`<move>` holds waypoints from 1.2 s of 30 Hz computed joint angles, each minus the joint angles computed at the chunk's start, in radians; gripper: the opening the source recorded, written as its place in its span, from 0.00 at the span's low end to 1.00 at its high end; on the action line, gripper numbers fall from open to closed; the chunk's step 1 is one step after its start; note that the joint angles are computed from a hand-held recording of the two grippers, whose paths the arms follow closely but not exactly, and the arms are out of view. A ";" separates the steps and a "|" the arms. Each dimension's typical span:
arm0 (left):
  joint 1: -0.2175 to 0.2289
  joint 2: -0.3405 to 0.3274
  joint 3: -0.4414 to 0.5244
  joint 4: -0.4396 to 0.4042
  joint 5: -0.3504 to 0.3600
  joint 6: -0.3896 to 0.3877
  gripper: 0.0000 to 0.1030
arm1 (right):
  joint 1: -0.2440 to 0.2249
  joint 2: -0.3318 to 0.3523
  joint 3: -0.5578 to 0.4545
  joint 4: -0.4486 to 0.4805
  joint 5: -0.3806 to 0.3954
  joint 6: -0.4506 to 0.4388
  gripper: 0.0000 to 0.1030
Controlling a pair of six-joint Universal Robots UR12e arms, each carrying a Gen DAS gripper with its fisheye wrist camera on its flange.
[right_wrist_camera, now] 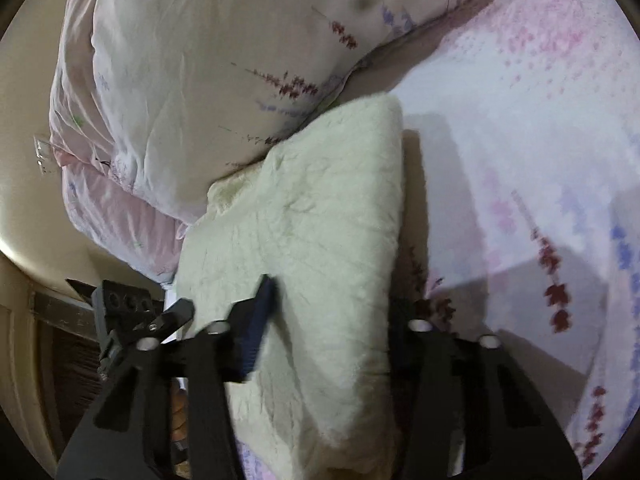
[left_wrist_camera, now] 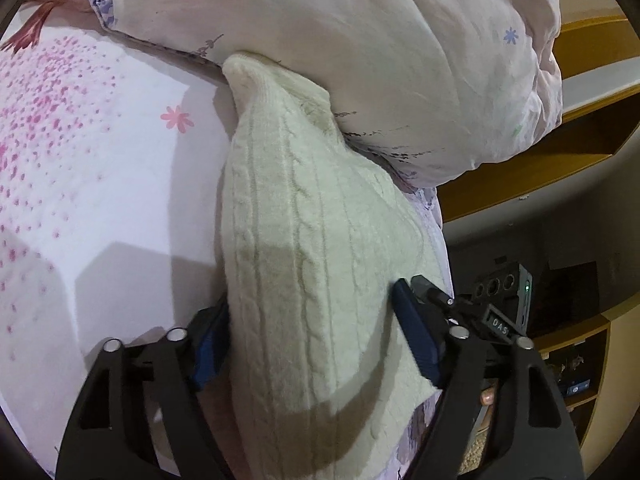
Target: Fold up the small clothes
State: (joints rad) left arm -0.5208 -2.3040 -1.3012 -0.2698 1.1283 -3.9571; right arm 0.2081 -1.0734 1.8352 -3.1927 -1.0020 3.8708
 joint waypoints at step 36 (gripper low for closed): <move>0.094 0.222 -0.323 0.072 0.166 0.129 0.62 | 0.214 0.041 -0.191 0.152 -0.249 -0.164 0.41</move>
State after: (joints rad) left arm -0.4272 -2.0817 -1.6238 -0.1980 1.2943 -3.8278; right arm 0.4220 -1.0327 1.6439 -3.0408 -1.2513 3.7068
